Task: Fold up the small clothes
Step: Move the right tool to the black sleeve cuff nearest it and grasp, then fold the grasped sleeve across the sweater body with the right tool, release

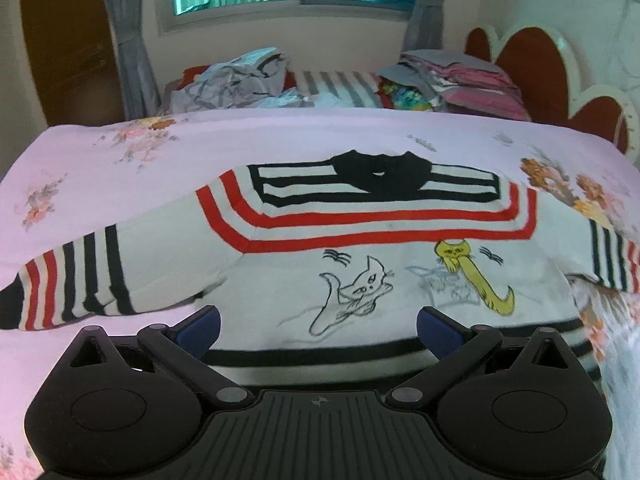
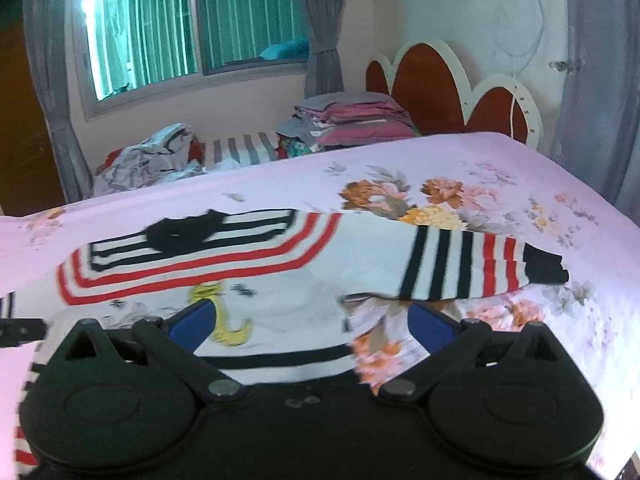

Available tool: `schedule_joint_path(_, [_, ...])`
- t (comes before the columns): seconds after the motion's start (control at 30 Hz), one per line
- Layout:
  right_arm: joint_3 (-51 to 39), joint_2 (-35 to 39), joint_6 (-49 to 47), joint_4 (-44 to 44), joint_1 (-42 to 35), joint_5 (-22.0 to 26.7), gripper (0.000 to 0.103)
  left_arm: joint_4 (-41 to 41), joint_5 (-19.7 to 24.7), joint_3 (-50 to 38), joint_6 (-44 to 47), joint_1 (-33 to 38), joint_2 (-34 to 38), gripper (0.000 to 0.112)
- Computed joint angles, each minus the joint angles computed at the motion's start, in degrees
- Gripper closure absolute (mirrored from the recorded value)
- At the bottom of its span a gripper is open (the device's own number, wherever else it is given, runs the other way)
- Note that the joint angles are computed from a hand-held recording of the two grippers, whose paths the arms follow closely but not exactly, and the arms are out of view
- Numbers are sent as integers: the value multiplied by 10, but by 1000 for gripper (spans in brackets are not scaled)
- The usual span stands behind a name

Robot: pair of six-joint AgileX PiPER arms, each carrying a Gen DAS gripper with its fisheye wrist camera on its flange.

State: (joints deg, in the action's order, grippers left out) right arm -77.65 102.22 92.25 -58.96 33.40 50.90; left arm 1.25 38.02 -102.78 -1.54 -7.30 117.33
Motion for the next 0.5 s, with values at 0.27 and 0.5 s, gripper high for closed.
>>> schedule_joint_path(0.27, [98,-26,-43,16,-181,-139,10,74,71,-173,-139,-63,128,9])
schedule_joint_path(0.5, [132,-9,-111,70,-326,-237,17,108,156,-366,-195,-110,254,9])
